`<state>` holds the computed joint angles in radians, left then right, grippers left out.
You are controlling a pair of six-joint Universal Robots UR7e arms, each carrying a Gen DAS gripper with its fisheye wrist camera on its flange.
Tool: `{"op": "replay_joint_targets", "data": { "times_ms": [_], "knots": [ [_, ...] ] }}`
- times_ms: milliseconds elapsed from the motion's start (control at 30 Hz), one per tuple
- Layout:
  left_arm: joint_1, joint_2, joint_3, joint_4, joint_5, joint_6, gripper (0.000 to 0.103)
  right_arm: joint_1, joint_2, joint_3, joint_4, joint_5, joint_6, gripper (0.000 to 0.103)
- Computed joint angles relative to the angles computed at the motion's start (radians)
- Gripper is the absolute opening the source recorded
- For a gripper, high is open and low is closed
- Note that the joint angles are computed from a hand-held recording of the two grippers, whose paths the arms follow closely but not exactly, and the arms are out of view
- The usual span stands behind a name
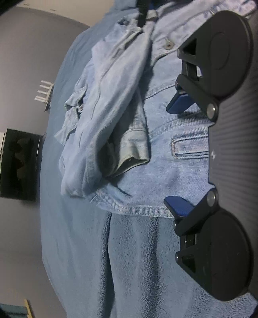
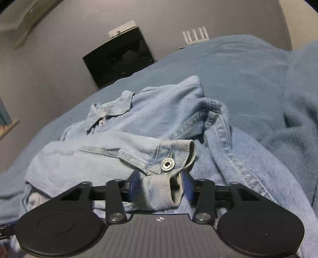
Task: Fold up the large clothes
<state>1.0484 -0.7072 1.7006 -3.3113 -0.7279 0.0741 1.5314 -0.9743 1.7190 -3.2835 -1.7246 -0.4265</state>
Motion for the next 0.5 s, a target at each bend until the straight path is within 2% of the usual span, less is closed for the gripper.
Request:
{"op": "replay_joint_targets", "data": {
  "times_ms": [67,100,167,233,300,367,400,467,500],
  "knots": [
    [0.004,-0.006,0.0,0.001,-0.011,0.009,0.089,0.017,0.005,0.012,-0.06,0.011,-0.107,0.026],
    [0.008,-0.004,-0.004,-0.001,-0.02,0.008,0.089,0.026,0.011,0.021,-0.133,0.027,-0.166,0.012],
    [0.013,-0.005,-0.007,0.0,-0.033,0.001,0.089,0.045,0.031,0.018,-0.258,0.016,-0.254,0.007],
    [0.016,-0.004,-0.01,0.003,-0.036,-0.001,0.089,0.052,0.041,-0.006,-0.272,-0.002,-0.279,0.007],
    [0.014,0.001,-0.015,0.011,-0.028,0.005,0.089,0.064,0.078,-0.047,-0.292,-0.111,-0.305,0.006],
    [0.011,0.007,-0.019,0.017,-0.015,0.019,0.089,0.05,0.073,-0.061,-0.202,-0.155,-0.21,0.008],
    [0.01,0.01,-0.021,0.017,-0.009,0.03,0.09,0.044,0.065,-0.06,-0.16,-0.165,-0.162,0.013],
    [0.008,0.015,-0.021,0.01,-0.001,0.054,0.09,0.036,0.061,-0.049,-0.158,-0.166,-0.115,0.018],
    [0.007,0.017,-0.02,0.007,0.003,0.062,0.09,0.036,0.052,-0.033,-0.171,-0.14,-0.114,0.029]
  ]
}}
